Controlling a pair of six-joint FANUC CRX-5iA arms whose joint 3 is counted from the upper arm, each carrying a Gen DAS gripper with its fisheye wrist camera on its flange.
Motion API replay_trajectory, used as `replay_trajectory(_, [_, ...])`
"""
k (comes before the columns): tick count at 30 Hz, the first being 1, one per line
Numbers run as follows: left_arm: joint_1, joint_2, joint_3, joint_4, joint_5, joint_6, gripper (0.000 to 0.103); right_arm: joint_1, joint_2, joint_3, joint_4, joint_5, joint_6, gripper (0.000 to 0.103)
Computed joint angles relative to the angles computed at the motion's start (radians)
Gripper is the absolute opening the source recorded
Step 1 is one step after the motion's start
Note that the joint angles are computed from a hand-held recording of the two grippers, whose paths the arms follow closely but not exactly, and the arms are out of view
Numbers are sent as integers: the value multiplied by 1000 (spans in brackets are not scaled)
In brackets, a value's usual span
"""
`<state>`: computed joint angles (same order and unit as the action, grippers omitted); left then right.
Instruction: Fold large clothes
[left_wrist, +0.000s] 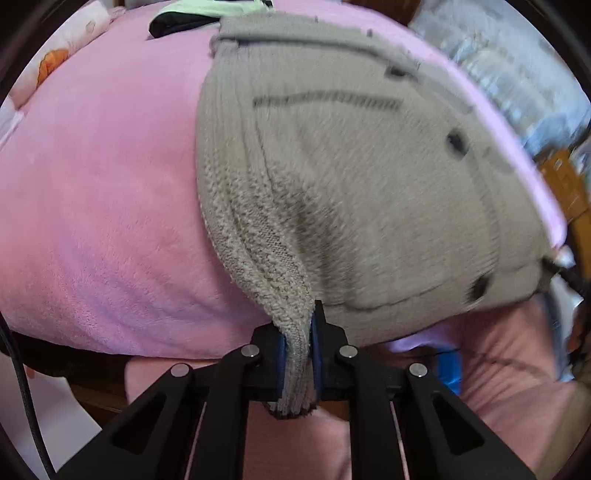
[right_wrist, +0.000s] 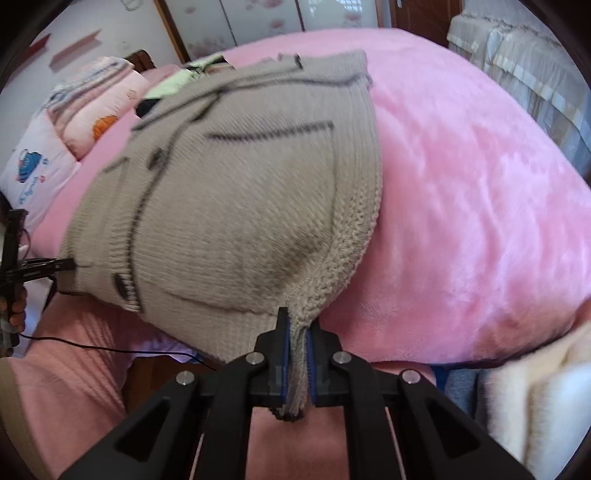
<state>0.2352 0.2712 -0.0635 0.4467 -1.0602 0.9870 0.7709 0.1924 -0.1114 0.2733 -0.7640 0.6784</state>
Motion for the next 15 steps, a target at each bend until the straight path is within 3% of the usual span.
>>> replay_trajectory(5, [41, -36, -27, 284, -2, -47, 8, -16, -53, 11, 26, 81, -7, 7])
replay_trajectory(8, [41, -14, 26, 377, 8, -17, 8, -38, -43, 58, 55, 128, 1, 7])
replay_trajectory(12, [24, 63, 175, 383, 36, 89, 9, -87, 40, 212, 70, 135, 54, 7])
replay_trajectory(15, [-9, 168, 363, 301, 55, 237, 9, -129, 138, 360, 87, 99, 76, 6])
